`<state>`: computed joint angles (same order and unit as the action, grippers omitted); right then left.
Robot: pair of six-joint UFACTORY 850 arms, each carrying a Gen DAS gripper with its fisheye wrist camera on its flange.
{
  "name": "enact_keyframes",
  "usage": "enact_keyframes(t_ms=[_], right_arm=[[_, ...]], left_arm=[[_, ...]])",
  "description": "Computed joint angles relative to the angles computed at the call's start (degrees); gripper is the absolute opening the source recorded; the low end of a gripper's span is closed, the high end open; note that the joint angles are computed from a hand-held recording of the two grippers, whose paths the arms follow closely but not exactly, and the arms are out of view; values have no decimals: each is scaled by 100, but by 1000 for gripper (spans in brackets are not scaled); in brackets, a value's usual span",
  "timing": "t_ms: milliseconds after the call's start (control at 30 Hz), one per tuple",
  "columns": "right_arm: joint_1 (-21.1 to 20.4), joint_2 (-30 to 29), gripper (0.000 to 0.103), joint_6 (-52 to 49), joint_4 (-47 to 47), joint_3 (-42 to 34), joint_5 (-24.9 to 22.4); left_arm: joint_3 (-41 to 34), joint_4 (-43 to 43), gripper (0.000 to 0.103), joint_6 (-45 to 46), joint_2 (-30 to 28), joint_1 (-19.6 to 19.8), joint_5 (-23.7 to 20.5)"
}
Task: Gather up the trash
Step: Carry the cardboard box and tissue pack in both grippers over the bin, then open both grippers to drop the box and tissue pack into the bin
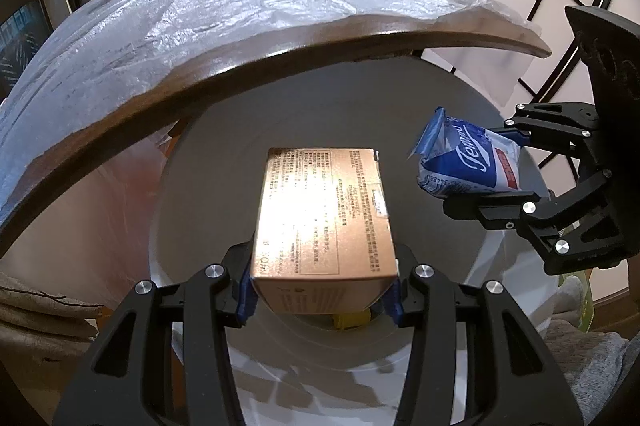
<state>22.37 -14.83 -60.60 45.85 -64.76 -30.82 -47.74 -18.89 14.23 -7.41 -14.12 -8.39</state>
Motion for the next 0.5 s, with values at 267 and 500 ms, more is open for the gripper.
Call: enact_keyframes(t_ms=[267, 500], right_arm=[[58, -74, 51, 207, -216, -32, 80], [93, -140, 51, 331, -365, -89, 131]], left_arm=[[-53, 365, 49, -367, -120, -20, -25], [-149, 997, 49, -948, -264, -91, 16]])
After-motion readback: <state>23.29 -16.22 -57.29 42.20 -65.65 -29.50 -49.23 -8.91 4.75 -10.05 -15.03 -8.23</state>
